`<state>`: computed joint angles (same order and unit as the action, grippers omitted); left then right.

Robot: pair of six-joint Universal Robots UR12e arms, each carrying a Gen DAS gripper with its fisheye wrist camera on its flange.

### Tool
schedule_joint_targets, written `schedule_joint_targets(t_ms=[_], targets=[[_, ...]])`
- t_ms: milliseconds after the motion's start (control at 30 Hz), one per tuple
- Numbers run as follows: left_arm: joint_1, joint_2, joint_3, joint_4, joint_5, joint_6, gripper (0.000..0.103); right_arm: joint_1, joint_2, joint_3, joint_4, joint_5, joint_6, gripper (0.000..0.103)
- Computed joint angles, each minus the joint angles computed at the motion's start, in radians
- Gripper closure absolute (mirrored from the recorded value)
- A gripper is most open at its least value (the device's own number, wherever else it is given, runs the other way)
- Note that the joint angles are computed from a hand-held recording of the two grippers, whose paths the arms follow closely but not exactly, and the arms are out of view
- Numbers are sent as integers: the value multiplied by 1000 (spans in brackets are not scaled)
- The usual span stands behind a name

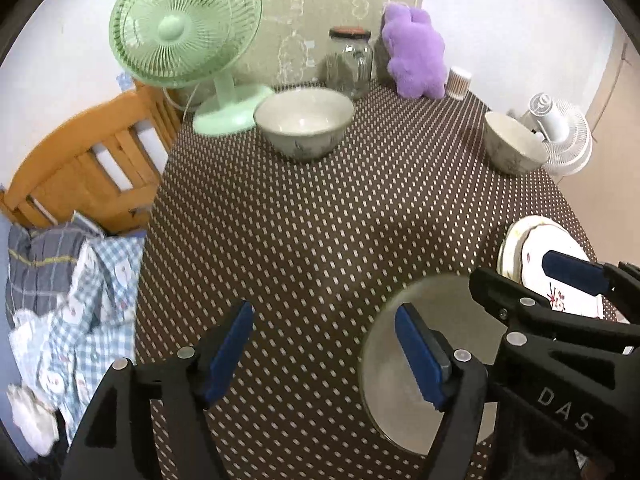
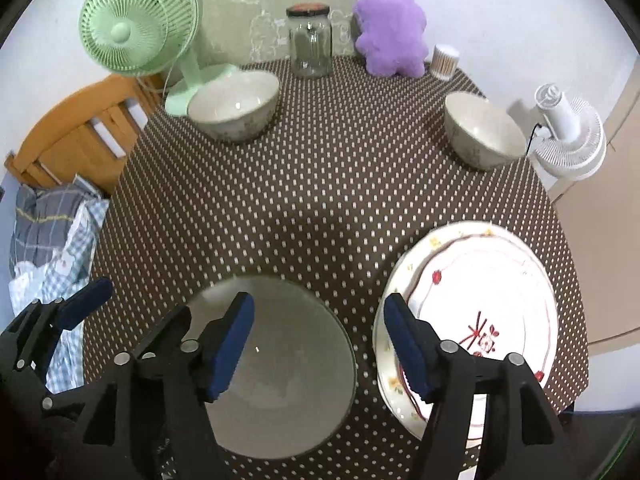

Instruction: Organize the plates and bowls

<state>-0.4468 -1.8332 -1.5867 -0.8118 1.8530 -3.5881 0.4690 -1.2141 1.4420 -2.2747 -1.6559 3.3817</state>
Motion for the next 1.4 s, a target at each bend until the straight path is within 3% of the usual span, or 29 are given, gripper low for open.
schedule_joint_targets(t_ms=[233, 400, 733, 1067, 1267, 1400], targets=[[23, -9, 32, 12, 5, -2, 20, -1, 32, -69, -1, -3, 15, 30], [34, -30, 74, 17, 23, -23, 16, -7, 55, -114, -38, 0, -43, 30], [47, -99, 189, -60, 132, -121, 14, -38, 156, -271, -23, 92, -138, 30], [72, -179, 291, -98, 189, -143, 21, -55, 288, -452, 23, 182, -161, 30], [89, -220, 325, -89, 200, -131, 27, -52, 363, -554, 61, 191, -142, 31], [107, -245, 340, -89, 181, -127, 35, -52, 416, -622, 89, 190, -128, 37]])
